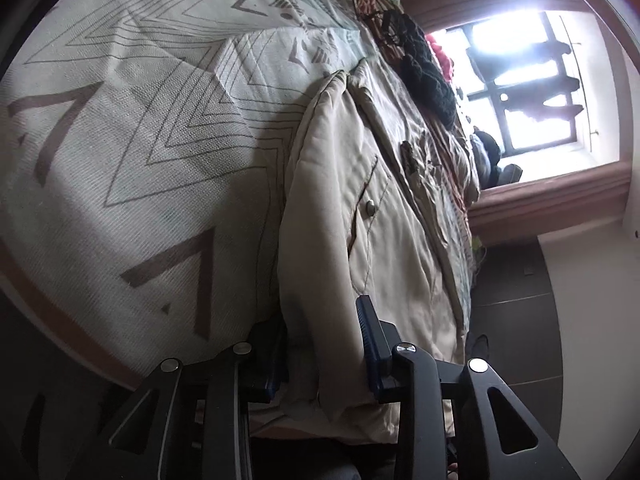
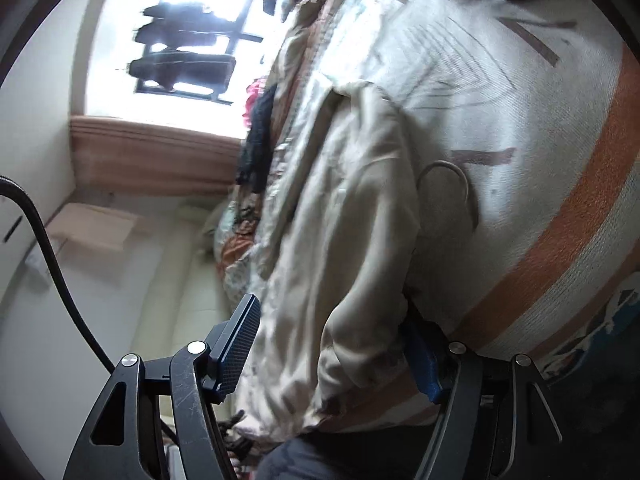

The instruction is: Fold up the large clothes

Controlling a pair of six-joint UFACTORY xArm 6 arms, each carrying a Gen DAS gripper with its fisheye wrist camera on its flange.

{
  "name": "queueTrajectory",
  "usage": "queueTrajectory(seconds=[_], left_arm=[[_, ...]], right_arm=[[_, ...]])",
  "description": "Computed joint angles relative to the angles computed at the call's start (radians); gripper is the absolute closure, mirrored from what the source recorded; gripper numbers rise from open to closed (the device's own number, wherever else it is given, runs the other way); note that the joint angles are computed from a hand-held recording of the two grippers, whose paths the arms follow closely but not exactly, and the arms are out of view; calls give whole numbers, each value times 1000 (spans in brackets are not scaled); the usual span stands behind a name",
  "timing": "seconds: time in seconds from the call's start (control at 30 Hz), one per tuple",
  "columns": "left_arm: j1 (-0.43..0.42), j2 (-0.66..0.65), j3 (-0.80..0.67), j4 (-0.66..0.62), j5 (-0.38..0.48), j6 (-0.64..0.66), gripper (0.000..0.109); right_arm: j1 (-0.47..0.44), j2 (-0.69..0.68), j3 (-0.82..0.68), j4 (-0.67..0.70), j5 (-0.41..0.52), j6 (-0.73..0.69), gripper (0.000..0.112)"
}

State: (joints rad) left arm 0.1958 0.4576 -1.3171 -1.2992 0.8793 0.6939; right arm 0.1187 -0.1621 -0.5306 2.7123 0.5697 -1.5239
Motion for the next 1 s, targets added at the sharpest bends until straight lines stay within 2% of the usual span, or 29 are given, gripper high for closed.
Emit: queueTrajectory(seconds=[0.2, 0.37, 0.47, 0.53, 0.73, 0.8, 0.83, 0.87, 1.0], left_arm=[[1, 4, -2, -28, 28, 21, 75], [-16, 16, -22, -4, 20, 5, 75], [-28, 21, -26, 6, -4, -7, 75], [-31, 25, -29, -4, -14, -6, 75], [-41, 40, -48, -25, -45, -22, 75], [-44, 38, -48, -14, -60, -29, 86], [-45, 35, -47, -7, -69, -35, 95], [-44, 32, -45, -10, -73, -37, 96], [-29, -3, -12, -46, -73, -5, 98]], right_arm=[[-14, -76, 57, -46, 133, -40, 43], [1, -3, 1, -71, 82, -6, 43], [16, 39, -33, -83, 21, 17, 43], [10, 60, -35, -71, 17, 18, 43], [-11, 86, -46, 7, 31, 4, 55], [-6, 96, -64, 23, 11, -8, 65], [1, 97, -69, 33, 0, -13, 80], [-1, 95, -65, 33, 4, -10, 92], [10, 61, -64, 94, -20, -70, 97]])
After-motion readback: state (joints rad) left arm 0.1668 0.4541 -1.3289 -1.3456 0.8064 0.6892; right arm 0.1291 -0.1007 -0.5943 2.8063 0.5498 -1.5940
